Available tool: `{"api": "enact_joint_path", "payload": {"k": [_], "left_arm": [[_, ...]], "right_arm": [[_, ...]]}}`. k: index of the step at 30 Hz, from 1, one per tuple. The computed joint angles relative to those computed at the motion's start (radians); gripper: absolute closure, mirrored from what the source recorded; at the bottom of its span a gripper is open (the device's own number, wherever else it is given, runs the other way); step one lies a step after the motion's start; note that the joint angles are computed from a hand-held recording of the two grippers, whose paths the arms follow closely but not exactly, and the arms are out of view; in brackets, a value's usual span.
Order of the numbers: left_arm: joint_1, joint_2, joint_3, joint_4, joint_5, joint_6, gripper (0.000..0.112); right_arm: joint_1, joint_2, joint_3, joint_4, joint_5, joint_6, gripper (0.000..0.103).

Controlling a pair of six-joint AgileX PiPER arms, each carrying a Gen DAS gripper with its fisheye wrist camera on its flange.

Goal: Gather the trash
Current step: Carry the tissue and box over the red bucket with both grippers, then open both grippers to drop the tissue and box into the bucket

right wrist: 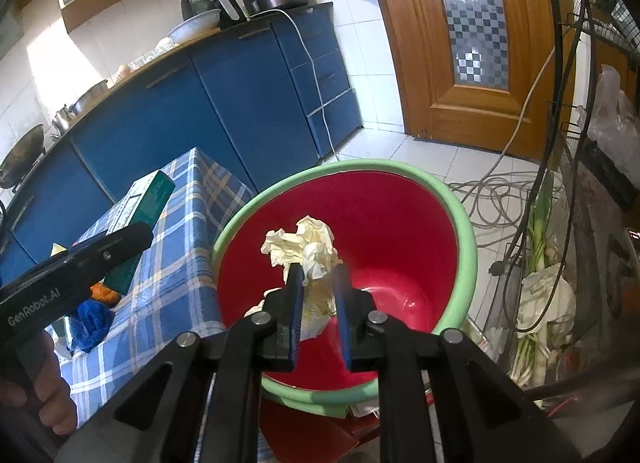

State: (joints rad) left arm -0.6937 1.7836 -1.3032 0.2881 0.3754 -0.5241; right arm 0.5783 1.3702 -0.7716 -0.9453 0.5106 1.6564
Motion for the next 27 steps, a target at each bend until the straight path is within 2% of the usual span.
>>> {"api": "enact_joint_path", "payload": {"k": [4, 11, 18, 22, 27], "left_arm": [[-0.005, 0.017, -0.013, -0.001, 0.006, -0.001, 0.061], [-0.015, 0.060, -0.055, -0.040, 0.025, 0.046, 0.061], [-0.020, 0.133, -0.154, -0.097, 0.101, 0.118, 0.061], [-0.023, 0.142, -0.165, -0.078, 0.111, 0.089, 0.047], [-0.029, 0.134, -0.162, -0.059, 0.119, 0.074, 0.047]], "right_arm": [[-0.004, -0.006, 0.010, -0.020, -0.009, 0.024, 0.078], [-0.003, -0.027, 0.026, -0.054, -0.010, 0.071, 0.075], [0.001, -0.043, 0.040, -0.039, 0.004, 0.072, 0.075], [0.003, -0.063, 0.058, -0.053, 0.014, 0.093, 0.075], [0.002, -0.069, 0.067, -0.059, 0.010, 0.105, 0.075]]}}
